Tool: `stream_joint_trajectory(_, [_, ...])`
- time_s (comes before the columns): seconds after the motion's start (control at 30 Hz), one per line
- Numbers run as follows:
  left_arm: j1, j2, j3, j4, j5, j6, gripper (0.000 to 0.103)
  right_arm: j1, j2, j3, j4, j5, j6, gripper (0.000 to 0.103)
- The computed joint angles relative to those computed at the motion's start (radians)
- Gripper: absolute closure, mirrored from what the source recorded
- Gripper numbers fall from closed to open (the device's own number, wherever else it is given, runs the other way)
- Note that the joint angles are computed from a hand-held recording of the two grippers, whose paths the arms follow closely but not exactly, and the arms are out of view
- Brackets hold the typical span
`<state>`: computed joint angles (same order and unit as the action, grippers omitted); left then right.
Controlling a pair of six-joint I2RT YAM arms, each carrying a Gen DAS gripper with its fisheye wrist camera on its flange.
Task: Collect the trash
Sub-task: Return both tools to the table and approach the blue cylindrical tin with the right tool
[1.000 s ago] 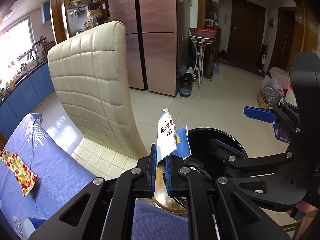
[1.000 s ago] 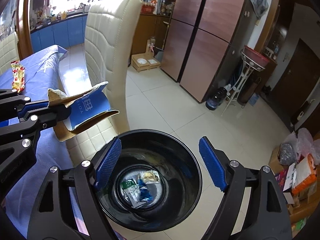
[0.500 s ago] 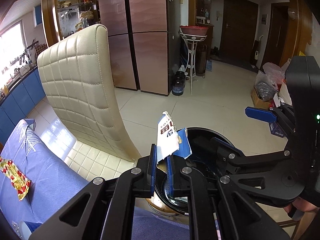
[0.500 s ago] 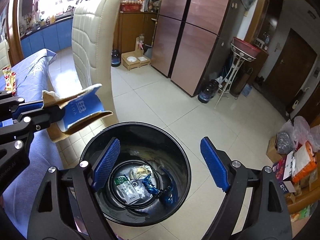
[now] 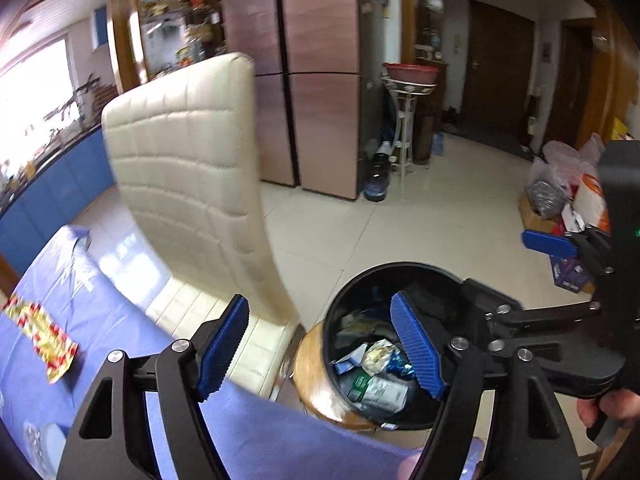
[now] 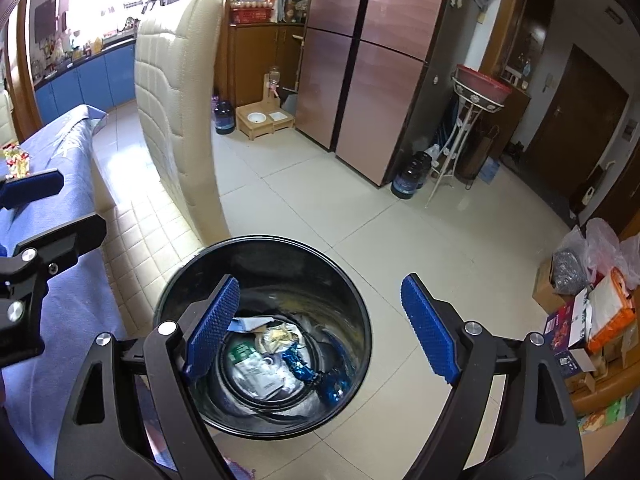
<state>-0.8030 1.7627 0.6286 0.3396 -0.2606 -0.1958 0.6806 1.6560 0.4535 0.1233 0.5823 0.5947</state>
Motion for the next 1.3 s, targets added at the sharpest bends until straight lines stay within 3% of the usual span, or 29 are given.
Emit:
stream_joint_trajectory(0.47, [0.149, -0.312, -0.244, -0.073, -0.08, -0.05, 0.031, 0.164, 0.089, 0.185, -0.027, -0.003, -0.074, 0.02])
stream_joint_trajectory(0.77, [0.326, -0.605, -0.403, -0.187, -0.051, -0.02, 0.031, 0.304, 0.223, 0.392, -0.078, -0.01, -0.11, 0.02])
stream_joint_trajectory(1.07, [0.69, -1.042, -0.529, -0.468, 0.102, 0.129, 0.031, 0.422, 0.379, 0.636, -0.158, -0.038, -0.128, 0.019])
stream_joint_trajectory(1.2, [0.994, -1.224, -0.561, -0.613, 0.248, 0.262, 0.021, 0.466, 0.462, 0.762, -0.193, -0.059, -0.148, 0.019])
stream_joint_trajectory(1.3, [1.227, -1.253, -0.575, -0.649, 0.368, 0.372, 0.019, 0.486, 0.517, 0.841, -0.215, -0.078, -0.164, 0.019])
